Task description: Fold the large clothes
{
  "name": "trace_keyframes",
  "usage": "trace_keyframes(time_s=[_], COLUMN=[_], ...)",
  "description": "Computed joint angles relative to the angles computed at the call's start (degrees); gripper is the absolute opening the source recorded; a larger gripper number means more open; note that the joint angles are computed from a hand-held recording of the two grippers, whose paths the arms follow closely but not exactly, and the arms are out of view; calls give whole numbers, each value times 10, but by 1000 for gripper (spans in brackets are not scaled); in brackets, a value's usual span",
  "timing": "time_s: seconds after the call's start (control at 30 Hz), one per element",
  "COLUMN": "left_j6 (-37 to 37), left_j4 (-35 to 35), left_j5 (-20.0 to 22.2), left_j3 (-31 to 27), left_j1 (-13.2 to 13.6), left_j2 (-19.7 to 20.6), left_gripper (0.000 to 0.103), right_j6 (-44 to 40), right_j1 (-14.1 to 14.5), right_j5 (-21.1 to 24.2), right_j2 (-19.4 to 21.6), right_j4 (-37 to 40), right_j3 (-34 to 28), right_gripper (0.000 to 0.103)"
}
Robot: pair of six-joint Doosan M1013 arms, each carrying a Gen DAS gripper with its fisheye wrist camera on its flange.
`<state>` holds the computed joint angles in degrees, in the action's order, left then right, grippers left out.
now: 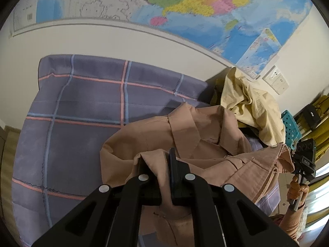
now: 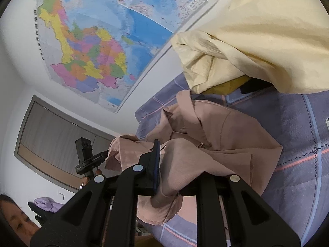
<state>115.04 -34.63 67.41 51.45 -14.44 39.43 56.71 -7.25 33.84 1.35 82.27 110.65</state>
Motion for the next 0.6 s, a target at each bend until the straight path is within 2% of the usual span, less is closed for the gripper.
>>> trace_keyframes(time_s=[0.43, 0.53, 0.57, 0.6], left_j6=[-35, -48, -58, -59], left_j4=[29, 41, 49, 55], left_j5=[15, 20, 23, 21], left_j3=[-34, -48, -53, -53], left_j1=[-5, -7, -8, -9], left_j2=[28, 39, 43, 44], left_gripper=[5, 8, 14, 19], right_j6=[43, 69, 80, 91], right_j1=[-10, -11, -11, -11], right_j5=[7, 0, -3, -8], right_j2=[27, 35, 38, 38], right_j4=[-28, -48, -59, -67], right_j3=[-10, -14, -16, -16], right_gripper=[18, 26, 30, 42])
